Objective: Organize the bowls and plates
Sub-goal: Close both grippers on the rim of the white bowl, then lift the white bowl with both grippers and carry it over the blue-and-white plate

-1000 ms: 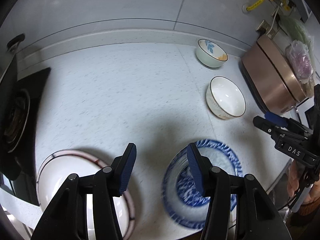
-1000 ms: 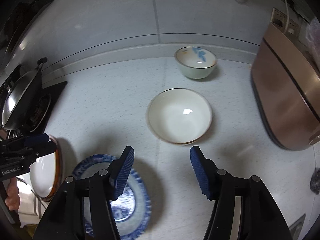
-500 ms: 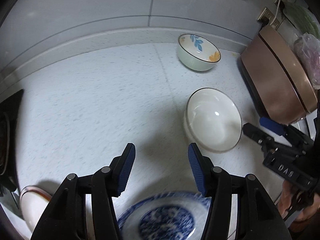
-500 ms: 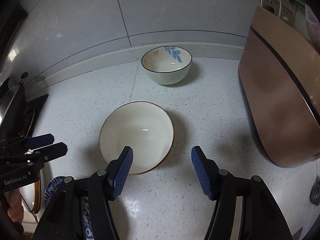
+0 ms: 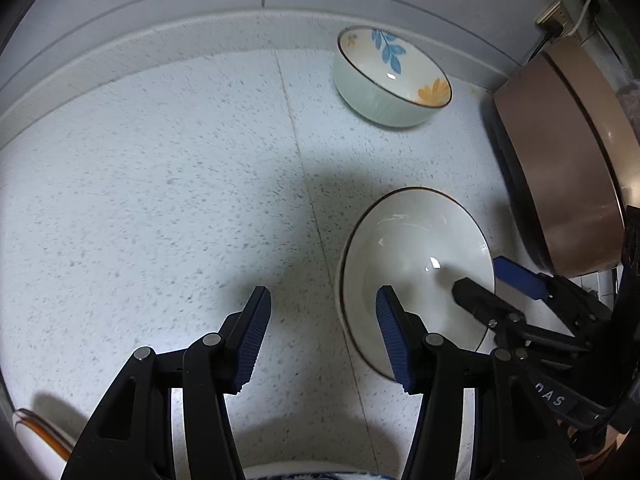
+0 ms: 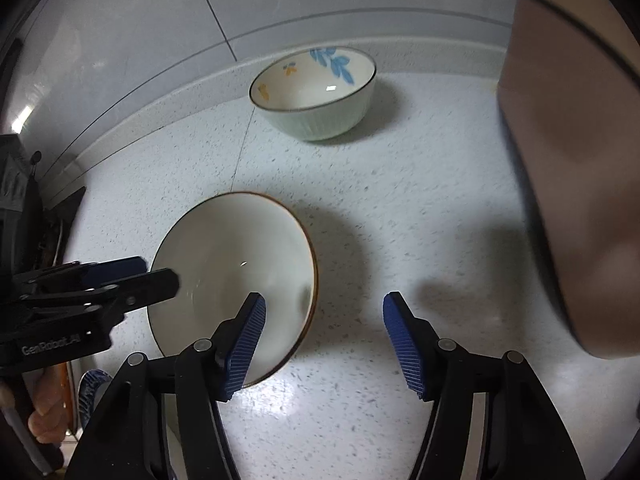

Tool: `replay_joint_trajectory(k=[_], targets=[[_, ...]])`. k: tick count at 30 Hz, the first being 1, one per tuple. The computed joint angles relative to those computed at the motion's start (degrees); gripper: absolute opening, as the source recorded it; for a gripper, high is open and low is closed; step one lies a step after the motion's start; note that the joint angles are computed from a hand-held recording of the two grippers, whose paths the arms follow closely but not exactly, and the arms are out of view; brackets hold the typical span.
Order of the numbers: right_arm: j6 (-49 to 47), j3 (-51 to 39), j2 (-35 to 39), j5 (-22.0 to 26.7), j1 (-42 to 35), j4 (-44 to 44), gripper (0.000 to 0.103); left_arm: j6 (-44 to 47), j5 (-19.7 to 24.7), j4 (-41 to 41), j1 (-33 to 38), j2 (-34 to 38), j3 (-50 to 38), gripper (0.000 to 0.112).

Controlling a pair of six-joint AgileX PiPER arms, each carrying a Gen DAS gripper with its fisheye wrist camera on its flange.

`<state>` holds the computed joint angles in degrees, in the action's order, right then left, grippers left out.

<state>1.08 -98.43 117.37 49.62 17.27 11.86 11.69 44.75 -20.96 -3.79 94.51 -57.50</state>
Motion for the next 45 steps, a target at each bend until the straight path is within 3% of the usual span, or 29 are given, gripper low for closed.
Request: replay_joint_trajectory(k=[2,6,9,11,13,25,34,45], targets=[[-0.8,-0.8,1.1,0.5,-0.4,1.2,0.055,0.9,0.3,-0.9,-0.3,1.1,-0.5,0.043],[-2.6,-3.7,4.5,2.4,-1.6,4.7,0.04,2.6,1.2,-2.4,-1.1,3.8,-2.0,0.022],[-3.7,-4.6,5.7,2.9,-2.4,7.2,0.036,2.4,1.2,-2.5,-1.4,5.0,-3.0,0.013],[-4.5,-5.1,6.0,3.2,-2.3,7.5,0.027,2.9,1.3,-3.1,-1.3,5.6,-3.4,0.008],[-4.7,-5.7,6.2,3.4,-1.9,7.2,0.02,3.3,1.2,-3.7,-1.1,5.8,-3.4,0.008],[2.3,-5.8,5.5,2.8,0.8,0.5,0.012,5.5,1.5,-5.0,1.0,3.6,-2.0,0.007],[5.2,-3.7,1.5,2.6,3.0,-2.2,0.01,6.7,3.0,-5.5,3.7,-2.8,1.4,0.007],[10.4,1.1,-7.5,3.8,8.4,-6.5,0.009,14.7,11.9,-8.6,14.7,-16.5,6.4,0.007]])
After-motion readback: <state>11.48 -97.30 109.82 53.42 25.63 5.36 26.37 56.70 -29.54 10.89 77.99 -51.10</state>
